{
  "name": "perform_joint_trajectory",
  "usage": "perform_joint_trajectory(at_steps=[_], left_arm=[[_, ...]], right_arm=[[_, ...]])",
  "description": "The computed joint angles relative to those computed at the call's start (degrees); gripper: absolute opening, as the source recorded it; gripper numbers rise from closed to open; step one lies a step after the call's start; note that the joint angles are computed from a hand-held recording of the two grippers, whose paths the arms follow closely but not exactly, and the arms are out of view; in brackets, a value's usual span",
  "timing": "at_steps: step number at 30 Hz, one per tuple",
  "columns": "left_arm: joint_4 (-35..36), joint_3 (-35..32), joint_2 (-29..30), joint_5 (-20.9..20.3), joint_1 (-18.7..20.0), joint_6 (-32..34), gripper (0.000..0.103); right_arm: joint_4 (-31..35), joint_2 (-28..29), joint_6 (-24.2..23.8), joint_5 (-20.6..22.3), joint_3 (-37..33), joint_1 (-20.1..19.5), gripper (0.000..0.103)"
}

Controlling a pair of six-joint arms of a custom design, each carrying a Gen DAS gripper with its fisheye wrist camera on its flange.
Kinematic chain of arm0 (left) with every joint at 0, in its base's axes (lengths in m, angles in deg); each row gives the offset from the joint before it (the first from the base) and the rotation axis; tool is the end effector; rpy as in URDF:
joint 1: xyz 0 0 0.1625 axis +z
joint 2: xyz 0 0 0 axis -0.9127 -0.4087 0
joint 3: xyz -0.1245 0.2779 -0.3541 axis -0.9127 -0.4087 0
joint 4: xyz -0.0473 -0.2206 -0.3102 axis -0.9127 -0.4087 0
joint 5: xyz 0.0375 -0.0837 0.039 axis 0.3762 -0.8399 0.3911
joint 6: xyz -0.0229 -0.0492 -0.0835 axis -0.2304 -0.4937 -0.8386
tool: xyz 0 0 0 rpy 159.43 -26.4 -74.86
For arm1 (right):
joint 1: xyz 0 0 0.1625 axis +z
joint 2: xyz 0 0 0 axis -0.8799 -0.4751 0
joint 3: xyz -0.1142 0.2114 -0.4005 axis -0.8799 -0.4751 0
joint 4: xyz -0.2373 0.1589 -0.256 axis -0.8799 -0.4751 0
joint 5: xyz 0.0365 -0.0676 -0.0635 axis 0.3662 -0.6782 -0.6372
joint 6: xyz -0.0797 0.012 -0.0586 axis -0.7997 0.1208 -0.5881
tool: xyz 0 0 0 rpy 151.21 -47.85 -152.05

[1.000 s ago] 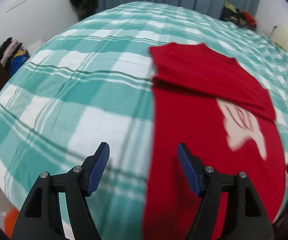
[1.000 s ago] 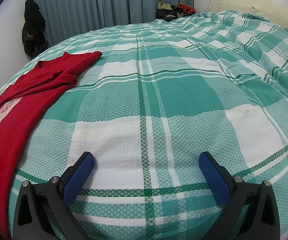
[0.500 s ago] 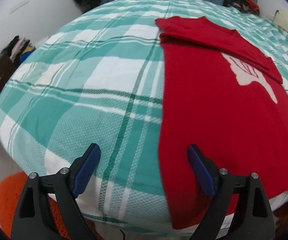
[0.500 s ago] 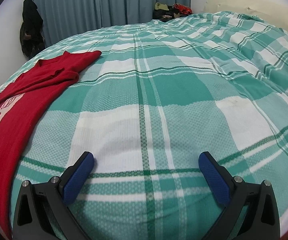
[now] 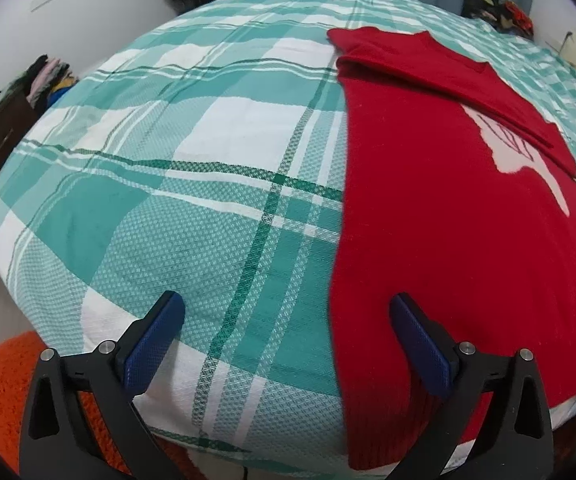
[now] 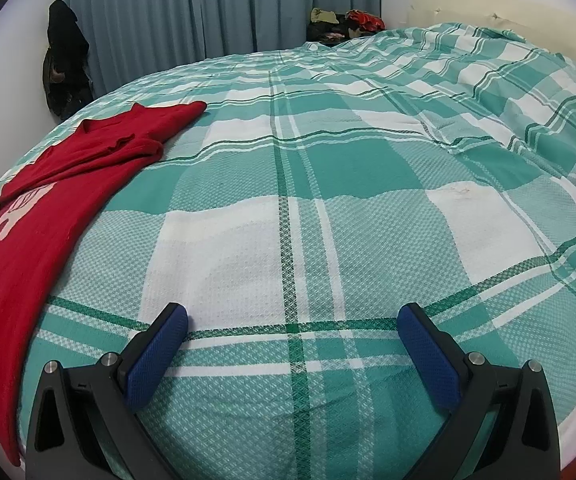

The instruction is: Fold small clothes

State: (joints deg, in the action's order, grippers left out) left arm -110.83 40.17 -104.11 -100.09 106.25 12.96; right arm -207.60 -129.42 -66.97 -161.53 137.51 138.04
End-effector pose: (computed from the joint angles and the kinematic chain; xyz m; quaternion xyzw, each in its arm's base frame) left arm -0.2635 -0.5069 0.1476 -0.0262 0.8650 -0.2757 0.4183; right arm -0.0242 -0.5100 0.3514 0.0935 -0.8543 0.3627 0.3605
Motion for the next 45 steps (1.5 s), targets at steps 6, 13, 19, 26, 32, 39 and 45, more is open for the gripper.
perform_joint_trajectory(at_steps=[6,13,19,26,32,39,45], left_arm=[[0.59,-0.10,0.21,0.31,-0.12,-0.40,0.102],[0.94,-0.22,0.29,0.38,-0.13,-0.58,0.103],[0.98,-0.24,0.30,0.43,-0.10,-0.57,0.103],[0.97,-0.27,0.35,0.43,-0.09,-0.53,0.103],[1.03,-0.27,0.30,0.44,-0.07,-0.44,0.102],[1.13,-0.30,0.40,0.73,0.03,-0.50,0.102],[1.07,-0.28,0.50,0.65,-0.05,-0.44,0.103]], right_arm=[[-0.18,0.04,-0.04,-0.02,0.08,0.03,0.103],[-0.28,0.06,-0.08,0.03,0.09,0.02,0.103],[-0.24,0.02,-0.07,0.03,0.12,0.01,0.103],[-0.31,0.04,-0.09,0.06,0.15,-0.01,0.103],[-0.28,0.02,-0.07,0.07,0.16,-0.02,0.103],[-0.36,0.02,-0.10,0.07,0.21,-0.01,0.103],[-0.55,0.07,-0.15,0.07,0.23,-0.01,0.103]])
